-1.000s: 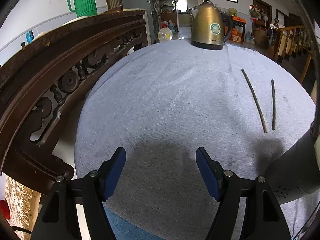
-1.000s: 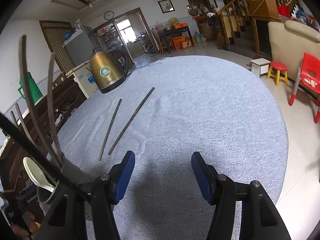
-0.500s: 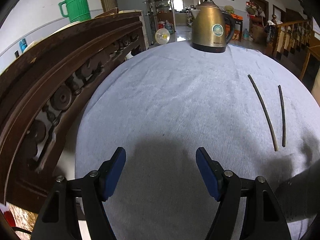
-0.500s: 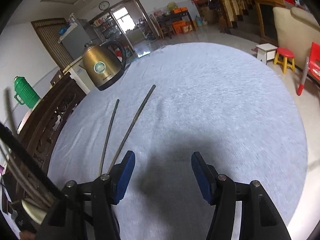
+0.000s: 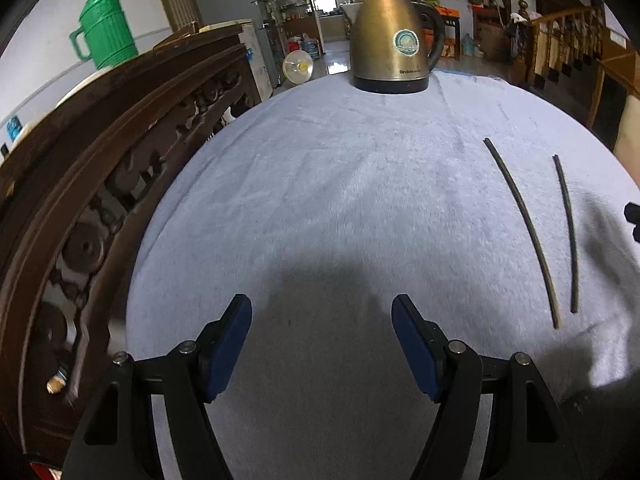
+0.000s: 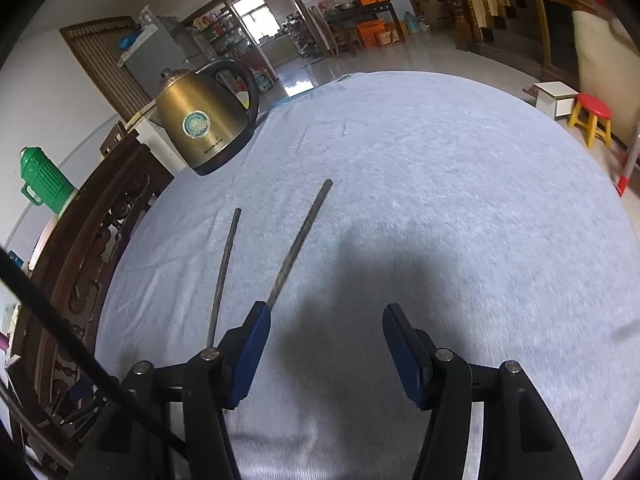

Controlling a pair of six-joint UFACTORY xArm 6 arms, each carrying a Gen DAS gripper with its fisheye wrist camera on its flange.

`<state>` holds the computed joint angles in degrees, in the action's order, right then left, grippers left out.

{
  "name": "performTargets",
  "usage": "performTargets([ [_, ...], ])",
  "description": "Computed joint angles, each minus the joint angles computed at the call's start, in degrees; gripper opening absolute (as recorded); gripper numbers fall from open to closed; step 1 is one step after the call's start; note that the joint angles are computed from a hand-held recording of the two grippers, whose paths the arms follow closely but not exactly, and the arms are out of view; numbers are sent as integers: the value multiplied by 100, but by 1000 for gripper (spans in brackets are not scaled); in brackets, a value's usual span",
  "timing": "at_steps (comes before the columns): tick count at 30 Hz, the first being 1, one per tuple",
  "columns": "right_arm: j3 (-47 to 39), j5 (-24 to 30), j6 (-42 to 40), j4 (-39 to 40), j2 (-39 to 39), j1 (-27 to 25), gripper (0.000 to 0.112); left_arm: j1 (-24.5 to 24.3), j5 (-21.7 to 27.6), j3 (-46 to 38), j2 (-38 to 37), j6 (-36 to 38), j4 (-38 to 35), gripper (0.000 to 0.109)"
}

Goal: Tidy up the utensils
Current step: 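Move both grippers down over the two dark chopsticks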

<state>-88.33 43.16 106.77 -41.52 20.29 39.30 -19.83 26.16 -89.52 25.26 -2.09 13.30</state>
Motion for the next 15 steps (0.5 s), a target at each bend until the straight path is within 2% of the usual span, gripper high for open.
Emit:
performTargets([
  [6,-485,-205,-985,701,392,-389,63,-28,355,-841,508,155,42,73],
  [10,-782,-370,-1405,1141,653,-652,63,-2,501,-1104,679,244,27,73],
  [15,-1687,-109,-2189,1993,1287,-945,62,61,785,-1512,939,353,-54,73],
])
